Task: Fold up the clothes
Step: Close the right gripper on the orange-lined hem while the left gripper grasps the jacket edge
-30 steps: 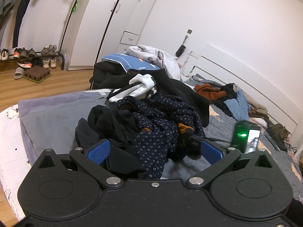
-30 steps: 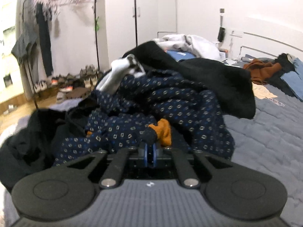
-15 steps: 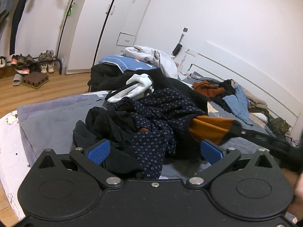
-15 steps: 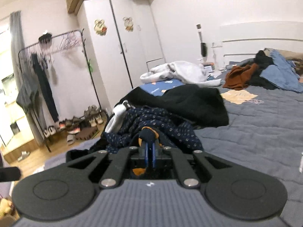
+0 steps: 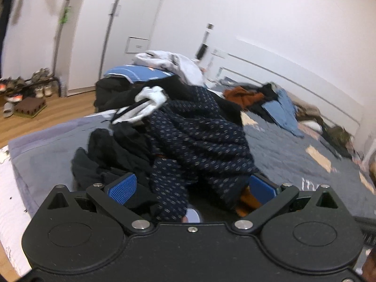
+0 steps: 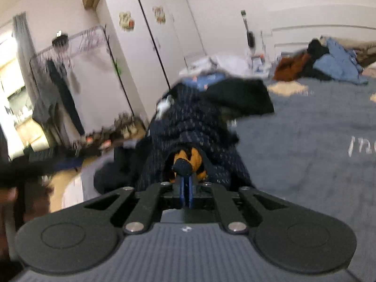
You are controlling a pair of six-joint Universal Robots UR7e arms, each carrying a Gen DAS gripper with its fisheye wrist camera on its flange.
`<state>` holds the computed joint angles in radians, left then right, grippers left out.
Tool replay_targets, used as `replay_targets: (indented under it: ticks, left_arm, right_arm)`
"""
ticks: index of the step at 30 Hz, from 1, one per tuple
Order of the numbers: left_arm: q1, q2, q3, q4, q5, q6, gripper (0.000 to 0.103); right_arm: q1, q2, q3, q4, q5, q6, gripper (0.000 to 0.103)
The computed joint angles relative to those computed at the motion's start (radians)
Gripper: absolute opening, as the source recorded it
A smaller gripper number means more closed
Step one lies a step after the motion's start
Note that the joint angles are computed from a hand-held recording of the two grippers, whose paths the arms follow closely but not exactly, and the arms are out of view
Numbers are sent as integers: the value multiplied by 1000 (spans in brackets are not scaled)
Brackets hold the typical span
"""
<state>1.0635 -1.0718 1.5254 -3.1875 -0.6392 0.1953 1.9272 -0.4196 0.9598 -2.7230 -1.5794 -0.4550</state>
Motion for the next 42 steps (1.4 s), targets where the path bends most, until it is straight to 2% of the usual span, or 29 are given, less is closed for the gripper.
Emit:
replay_targets:
  ticks: [2, 5, 7, 9, 10, 13, 18, 20, 22, 23, 24, 26, 28, 29, 33, 42]
  left_arm:
    - [0, 13, -4, 20, 0, 37, 103]
    - [8, 45, -16, 45, 6, 114, 103]
    - [17, 69, -27, 61, 10, 165, 99]
    - [25, 85, -31, 99, 5, 182, 87]
    - [27, 93, -32, 113, -1, 194, 85]
    - [29, 120, -29, 98, -17, 276, 82]
    - [39, 156, -61, 92, -79, 323, 71]
    - [44, 179, -89, 90, -71, 360, 71]
    - [50, 204, -119, 91, -58, 399, 65]
    - [54, 214, -133, 103, -52, 404, 56]
    - [59, 220, -145, 122, -48, 395, 41]
    - [64, 223, -158, 162, -35, 350, 20]
    - [70, 217, -160, 190, -44, 311, 12]
    - [74, 208, -156, 203, -62, 294, 5]
    - [88, 154, -122, 231, -148, 239, 3]
    - [79, 81, -59, 236, -167, 264, 2]
  right_arm:
    - [-10, -24, 64, -37, -1, 11, 3]
    - [-23, -31, 97, -73, 7, 39, 4]
    - [-31, -36, 116, -92, 15, 55, 4]
    - [-36, -48, 140, -107, 25, 57, 4]
    - [-38, -53, 149, -111, 31, 54, 4]
    - [-49, -71, 179, -120, 46, 42, 4]
    - [-68, -102, 236, -140, 68, 33, 4]
    - [-72, -106, 238, -136, 76, 37, 4]
    - [-74, -113, 244, -137, 86, 31, 4]
    - [-76, -116, 248, -138, 91, 29, 3]
    - [-80, -123, 257, -142, 102, 30, 1]
    - [-82, -132, 268, -147, 114, 31, 0]
    - [-83, -139, 276, -145, 119, 28, 0]
    - [-82, -141, 275, -138, 113, 24, 0]
    - [-81, -135, 255, -99, 86, 39, 1]
    - [-70, -114, 249, -141, 0, 13, 9]
